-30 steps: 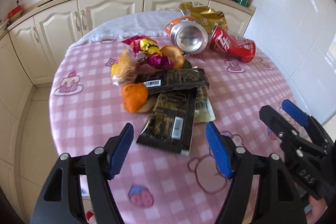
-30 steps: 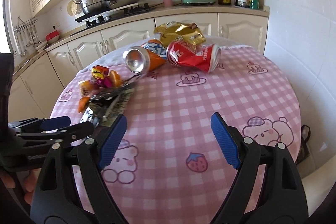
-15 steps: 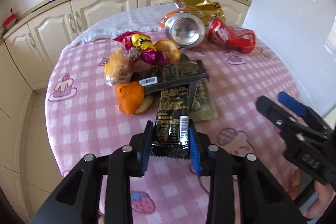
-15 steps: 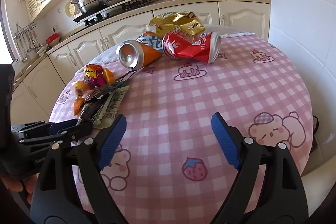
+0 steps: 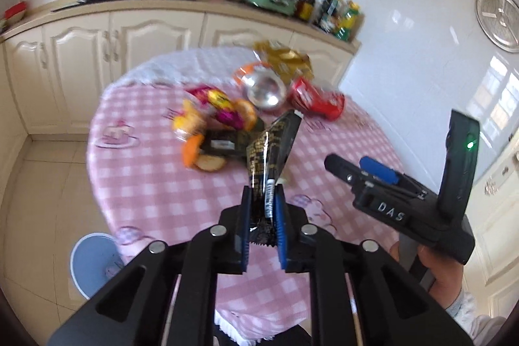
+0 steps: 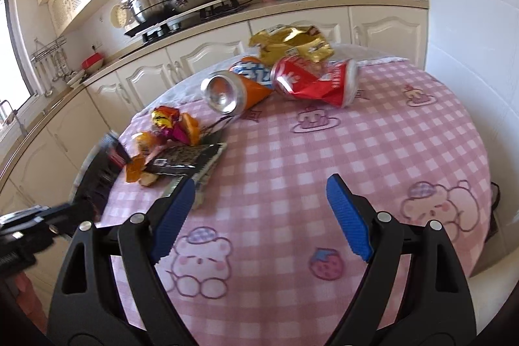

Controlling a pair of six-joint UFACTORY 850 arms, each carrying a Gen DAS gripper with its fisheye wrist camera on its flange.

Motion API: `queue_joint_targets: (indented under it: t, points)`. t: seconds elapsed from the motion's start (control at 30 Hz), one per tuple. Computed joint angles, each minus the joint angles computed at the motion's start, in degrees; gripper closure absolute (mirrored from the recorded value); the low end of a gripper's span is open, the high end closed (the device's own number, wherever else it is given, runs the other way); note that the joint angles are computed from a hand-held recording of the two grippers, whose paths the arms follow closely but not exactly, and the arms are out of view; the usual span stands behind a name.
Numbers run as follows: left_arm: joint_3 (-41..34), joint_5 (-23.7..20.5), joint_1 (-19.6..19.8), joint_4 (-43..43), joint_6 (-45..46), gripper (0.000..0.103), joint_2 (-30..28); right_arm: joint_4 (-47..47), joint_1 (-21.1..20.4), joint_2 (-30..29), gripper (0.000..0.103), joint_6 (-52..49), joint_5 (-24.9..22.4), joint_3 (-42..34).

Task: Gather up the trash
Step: 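Hold the dark wrapper in the left tool while the right tool grasps another dark wrapper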

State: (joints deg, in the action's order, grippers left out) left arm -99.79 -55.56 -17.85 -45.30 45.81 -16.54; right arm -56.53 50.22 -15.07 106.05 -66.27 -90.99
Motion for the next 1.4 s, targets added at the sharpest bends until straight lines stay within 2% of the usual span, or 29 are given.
queue_joint_targets:
  t: [0.07, 0.23, 0.4, 0.53, 0.57, 0.6, 0.63, 0.67, 0.73, 0.83, 0.9, 0.97, 1.07, 1.4]
  points:
    - [0.22, 2.75, 0.54, 1.37, -1.23, 0.091, 0.41, 1.02, -0.96, -2.09, 0.021, -5.22, 0.85, -3.03]
    - [-1.23, 3.51, 2.18, 1.47, -3.64, 0.091, -0.86, 7.22, -3.93, -10.28, 0.021, -26.81, 1.25, -15.21]
    - [-2.35, 2.97, 3.25, 1.08, -4.46, 0.091, -2.07, 11.94, -6.53, -15.48, 0.021, -38.42, 2.13, -22.24]
    - [-2.61, 2.95, 3.99, 0.86, -4.56, 0.091, -2.64, 17.14, -8.72, -15.91, 0.029, -43.32, 6.55, -22.62]
    - [-2.70, 2.93, 4.13, 0.85, -4.56, 0.091, -2.75, 19.00, -9.30, -16.22, 0.036, -44.55, 6.77, -22.85]
    - [-2.93, 2.82, 4.23, 0.85, -4.61, 0.091, -2.92, 19.90, -9.60, -16.34, 0.036, -45.00, 7.24, -22.99]
    - [-3.00, 2.74, 4.38, 0.71, -4.54, 0.091, -3.01, 20.36, -9.84, -15.82, 0.042, -44.76, 8.25, -22.31]
    - [-3.03, 2.67, 4.51, 0.57, -4.51, 0.091, -3.06, 20.67, -9.93, -15.52, 0.053, -44.80, 8.82, -21.99]
    - [-2.93, 2.51, 4.66, 0.33, -4.39, 0.091, -3.00, 19.94, -9.74, -16.09, 0.067, -44.37, 6.89, -22.83]
    - [-2.59, 2.31, 4.70, -0.15, -4.25, 0.091, -2.74, 20.35, -9.72, -15.63, 0.072, -45.09, 7.03, -22.11]
    - [-2.39, 2.16, 4.77, -0.44, -3.87, 0.091, -2.52, 19.51, -9.17, -15.27, 0.079, -45.18, 6.27, -21.61]
    - [-2.09, 2.13, 4.97, -0.82, -3.44, 0.091, -2.18, 18.05, -8.48, -14.54, 0.091, -44.17, 5.81, -20.57]
    - [-1.52, 2.14, 5.20, -1.07, -3.11, 0.091, -1.72, 16.47, -7.53, -13.42, 0.096, -42.61, 5.51, -18.99]
    - [0.07, 2.02, 5.57, -1.49, -2.25, 0.091, -0.20, 17.23, -5.74, -11.39, 0.098, -40.44, 5.41, -17.48]
